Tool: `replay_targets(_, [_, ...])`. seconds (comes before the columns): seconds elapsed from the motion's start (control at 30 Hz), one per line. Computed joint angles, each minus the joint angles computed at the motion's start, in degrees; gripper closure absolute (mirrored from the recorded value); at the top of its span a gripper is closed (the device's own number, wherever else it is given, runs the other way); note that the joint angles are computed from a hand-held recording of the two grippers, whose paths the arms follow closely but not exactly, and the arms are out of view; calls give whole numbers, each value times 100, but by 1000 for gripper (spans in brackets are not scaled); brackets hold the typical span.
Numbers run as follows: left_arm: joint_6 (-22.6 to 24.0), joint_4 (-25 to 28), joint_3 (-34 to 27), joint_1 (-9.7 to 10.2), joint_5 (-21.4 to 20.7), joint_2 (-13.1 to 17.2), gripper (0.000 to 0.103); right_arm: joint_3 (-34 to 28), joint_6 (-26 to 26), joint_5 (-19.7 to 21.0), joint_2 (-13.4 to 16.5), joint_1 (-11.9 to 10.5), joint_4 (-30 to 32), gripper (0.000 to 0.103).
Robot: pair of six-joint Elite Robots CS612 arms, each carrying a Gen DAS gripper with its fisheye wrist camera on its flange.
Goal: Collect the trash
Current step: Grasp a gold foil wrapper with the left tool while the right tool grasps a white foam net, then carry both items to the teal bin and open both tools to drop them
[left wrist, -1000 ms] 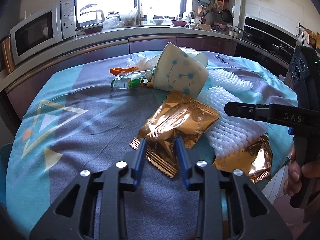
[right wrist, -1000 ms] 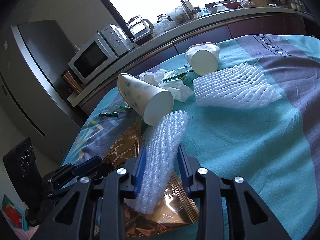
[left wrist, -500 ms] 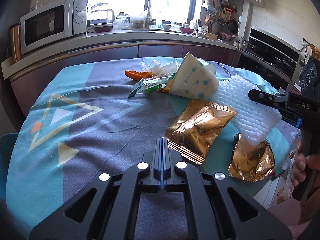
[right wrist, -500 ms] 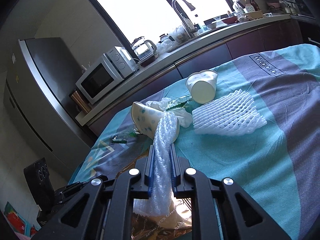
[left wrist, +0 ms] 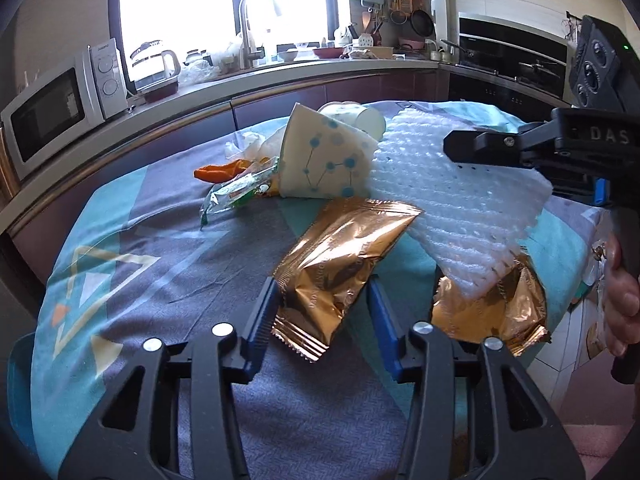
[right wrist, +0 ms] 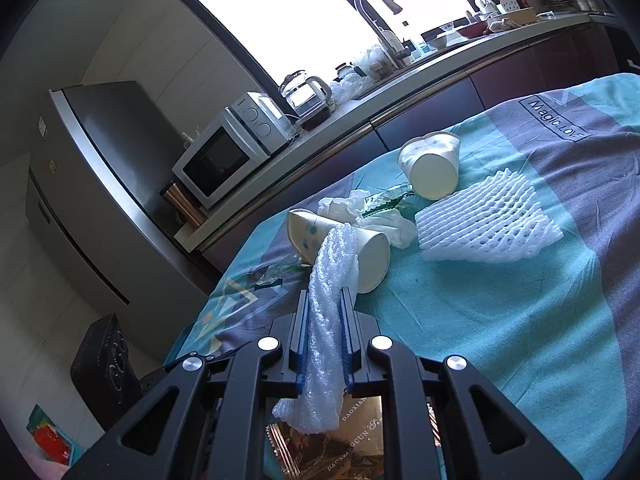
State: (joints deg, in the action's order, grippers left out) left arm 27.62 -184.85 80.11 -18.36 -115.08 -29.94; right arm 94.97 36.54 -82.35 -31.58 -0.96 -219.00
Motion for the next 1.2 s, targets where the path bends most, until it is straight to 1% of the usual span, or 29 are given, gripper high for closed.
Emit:
replay_targets(0.07, [-147,7,-29,9,56,12,71,-11,-44,33,0,9,-4,90])
replay_targets(0.17, [-355,-101,-25,74,-21,3,75,-22,-128,84,-20,28,5,90])
replay_targets(0.3, [-648,-256,4,246,-274,-28,77,-91,-365,259,-53,67,61,90])
replay_targets(0.47, [-979,-462,113,509,-320,-117,77,-442,-663,717,-3,152,311,90])
replay_targets(0.53, [-1176,-601,123,629,-169,-128,77,-693,-777,954,61,201,518,90])
replay_targets(0.63, [-1572,-741,73,828,143,-130,77,-1182,-934,1355,208,290,946,90])
replay_targets(0.73, [-1899,-870,-27,1010,640,-88,77,-1793,-1152,1739,413,401,1492,90])
replay_targets(0.8, [-2100,-806,-154,1123,984,-41,76,-2270,-1291,1993,584,482,1915,90])
replay_targets(0.93, [-2494,-427,-594,1348,1462,156,76,-3282,-1580,2335,965,642,2871,90])
replay_targets(1.0, [-2642,-180,-846,1457,1597,283,76,-3773,-1729,2435,1156,725,3336,90])
replay_targets(1.07, [-2725,61,-1079,1523,1720,403,76,-4322,-1861,2520,1383,802,3866,90])
replay_targets(1.13, [-2724,272,-1293,1549,1909,519,76,-4875,-1967,2551,1622,870,4431,89])
replay_targets(1.2, [-2714,484,-1497,1569,1986,618,76,-5422,-2017,2591,1866,926,4988,89])
